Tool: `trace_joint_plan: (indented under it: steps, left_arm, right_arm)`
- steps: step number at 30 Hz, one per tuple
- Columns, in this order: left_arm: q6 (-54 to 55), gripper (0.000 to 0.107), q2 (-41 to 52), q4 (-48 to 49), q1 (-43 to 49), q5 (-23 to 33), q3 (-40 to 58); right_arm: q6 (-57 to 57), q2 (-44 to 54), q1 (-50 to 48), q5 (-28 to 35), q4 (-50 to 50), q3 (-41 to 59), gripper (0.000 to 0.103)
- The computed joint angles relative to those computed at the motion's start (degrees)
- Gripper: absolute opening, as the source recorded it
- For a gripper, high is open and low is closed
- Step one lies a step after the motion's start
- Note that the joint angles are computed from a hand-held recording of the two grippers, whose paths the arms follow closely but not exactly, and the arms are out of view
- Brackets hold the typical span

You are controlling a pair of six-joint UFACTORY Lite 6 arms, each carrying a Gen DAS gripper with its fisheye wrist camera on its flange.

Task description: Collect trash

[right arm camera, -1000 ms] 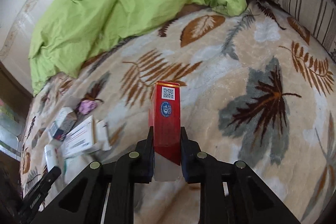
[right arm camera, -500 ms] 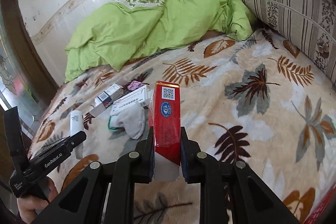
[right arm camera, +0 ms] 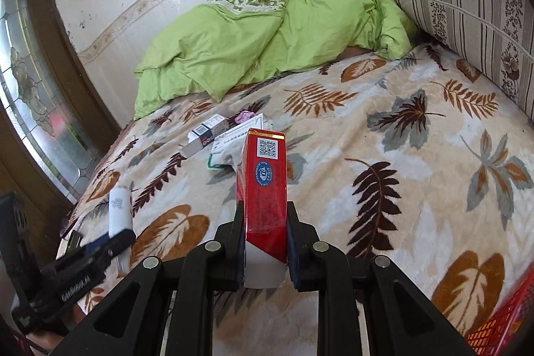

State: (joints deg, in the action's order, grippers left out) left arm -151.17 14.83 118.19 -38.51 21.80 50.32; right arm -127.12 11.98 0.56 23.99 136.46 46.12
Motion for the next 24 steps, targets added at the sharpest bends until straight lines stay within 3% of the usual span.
trace_joint_plan:
  steps: [8, 24]
  left_arm:
    - [5.0, 0.031, 0.3, -7.8, -4.6, 7.1, -1.1]
    - [11.2, 0.031, 4.7, -11.6, -6.3, 11.7, 3.2]
  right_arm:
    - [-1.2, -1.5, -0.2, 0.8, 0.3, -1.7, 0.021]
    - [0.4, 0.5, -0.5, 0.1, -2.0, 0.1, 0.021]
